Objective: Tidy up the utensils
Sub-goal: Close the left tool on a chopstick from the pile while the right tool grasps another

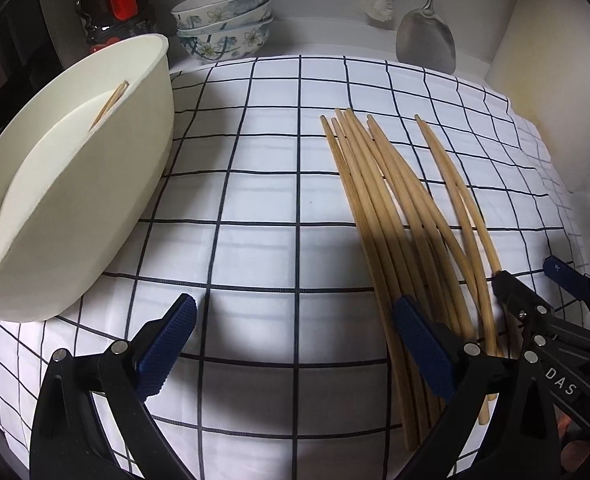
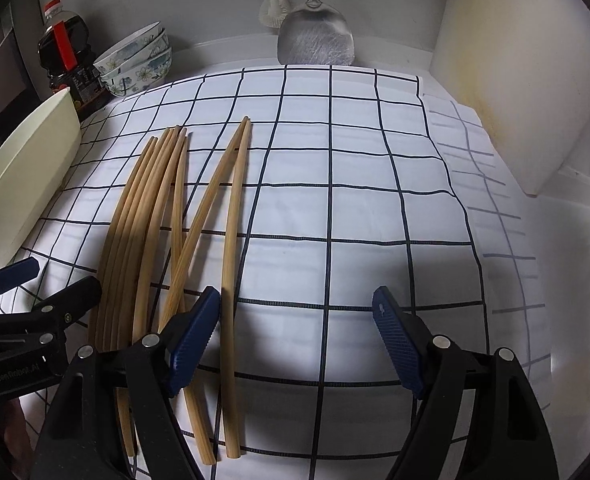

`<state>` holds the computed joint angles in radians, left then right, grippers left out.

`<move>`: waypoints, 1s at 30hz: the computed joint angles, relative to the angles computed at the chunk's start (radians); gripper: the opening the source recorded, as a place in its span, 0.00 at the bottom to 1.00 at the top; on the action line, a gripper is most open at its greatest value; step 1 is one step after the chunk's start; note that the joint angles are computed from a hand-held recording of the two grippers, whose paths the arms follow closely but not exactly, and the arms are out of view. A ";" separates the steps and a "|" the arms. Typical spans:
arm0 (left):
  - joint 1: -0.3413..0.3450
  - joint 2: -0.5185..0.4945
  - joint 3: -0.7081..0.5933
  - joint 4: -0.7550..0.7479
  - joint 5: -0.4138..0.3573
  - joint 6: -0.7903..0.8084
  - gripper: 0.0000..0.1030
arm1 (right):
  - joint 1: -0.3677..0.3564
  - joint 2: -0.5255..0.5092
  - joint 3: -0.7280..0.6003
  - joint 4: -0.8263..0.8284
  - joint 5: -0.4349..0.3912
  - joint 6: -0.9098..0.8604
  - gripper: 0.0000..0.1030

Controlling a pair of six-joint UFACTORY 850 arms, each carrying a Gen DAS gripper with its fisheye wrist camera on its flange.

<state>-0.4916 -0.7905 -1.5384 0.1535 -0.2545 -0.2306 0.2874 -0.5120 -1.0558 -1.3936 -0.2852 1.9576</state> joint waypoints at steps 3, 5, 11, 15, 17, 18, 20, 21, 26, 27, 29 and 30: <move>-0.001 0.004 0.008 0.081 -0.004 -0.080 0.95 | -0.002 -0.002 -0.003 0.023 -0.007 -0.026 0.73; -0.001 0.009 0.016 0.095 -0.003 -0.093 0.95 | -0.005 -0.001 -0.002 0.020 -0.005 -0.023 0.73; -0.018 -0.006 -0.004 0.283 -0.033 -0.260 0.94 | -0.002 -0.010 -0.013 0.016 -0.017 -0.032 0.73; -0.018 -0.018 -0.020 0.300 -0.027 -0.286 0.90 | -0.004 -0.021 -0.028 -0.015 -0.011 -0.026 0.72; -0.016 -0.021 -0.023 0.247 -0.014 -0.238 0.84 | -0.006 -0.025 -0.031 -0.053 -0.003 -0.004 0.72; -0.017 -0.021 -0.023 0.231 -0.009 -0.221 0.79 | -0.006 -0.026 -0.033 -0.062 -0.001 -0.001 0.71; -0.020 -0.020 -0.022 0.192 0.002 -0.174 0.69 | -0.007 -0.028 -0.036 -0.085 0.007 0.006 0.67; -0.020 -0.019 -0.022 0.141 0.008 -0.118 0.62 | -0.007 -0.030 -0.039 -0.098 0.011 0.007 0.61; -0.024 -0.022 -0.034 -0.065 0.005 0.116 0.30 | -0.006 -0.034 -0.055 -0.114 0.049 -0.023 0.34; -0.025 -0.021 -0.035 -0.090 0.003 0.146 0.25 | -0.006 -0.034 -0.057 -0.105 0.050 -0.033 0.20; -0.026 -0.021 -0.037 -0.142 -0.004 0.210 0.09 | -0.008 -0.034 -0.061 -0.061 0.049 -0.074 0.07; -0.025 -0.021 -0.037 -0.164 -0.007 0.236 0.09 | -0.012 -0.032 -0.059 -0.062 0.061 -0.068 0.06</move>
<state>-0.5171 -0.8113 -1.5755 -0.0108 -0.2620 0.0053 0.2751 -0.5443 -1.1145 -1.4560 -0.2242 1.8897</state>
